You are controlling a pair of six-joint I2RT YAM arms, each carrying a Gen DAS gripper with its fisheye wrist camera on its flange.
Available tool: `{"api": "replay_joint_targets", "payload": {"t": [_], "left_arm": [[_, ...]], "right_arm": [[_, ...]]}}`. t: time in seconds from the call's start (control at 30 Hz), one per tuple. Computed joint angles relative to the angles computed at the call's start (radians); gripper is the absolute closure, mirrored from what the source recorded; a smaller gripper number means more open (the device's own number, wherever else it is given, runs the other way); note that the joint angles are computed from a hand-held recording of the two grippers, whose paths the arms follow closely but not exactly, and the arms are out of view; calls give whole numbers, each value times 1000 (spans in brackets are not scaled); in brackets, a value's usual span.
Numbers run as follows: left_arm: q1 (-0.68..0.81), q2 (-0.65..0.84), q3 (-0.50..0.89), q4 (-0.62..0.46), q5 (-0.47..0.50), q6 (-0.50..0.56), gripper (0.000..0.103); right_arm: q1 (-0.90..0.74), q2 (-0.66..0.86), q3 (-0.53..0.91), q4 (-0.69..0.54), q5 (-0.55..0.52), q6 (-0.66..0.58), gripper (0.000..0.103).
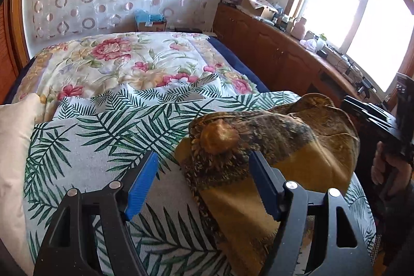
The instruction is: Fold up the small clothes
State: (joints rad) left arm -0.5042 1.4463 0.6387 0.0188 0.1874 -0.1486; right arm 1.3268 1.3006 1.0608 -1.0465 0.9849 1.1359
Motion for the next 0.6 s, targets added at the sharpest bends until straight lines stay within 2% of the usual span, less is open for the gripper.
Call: {"api": "replay_joint_targets", "payload": {"t": [0.07, 0.17, 0.6], "left_arm": [[2, 34, 11, 7, 0, 0, 29], [6, 78, 22, 11, -3, 1, 29], [24, 134, 51, -2, 21, 1, 29]], "right_arm": [[9, -25, -31, 45, -28, -29, 50], [-15, -22, -53, 77, -77, -67, 43], [-231, -79, -115, 247, -299, -231, 42]]}}
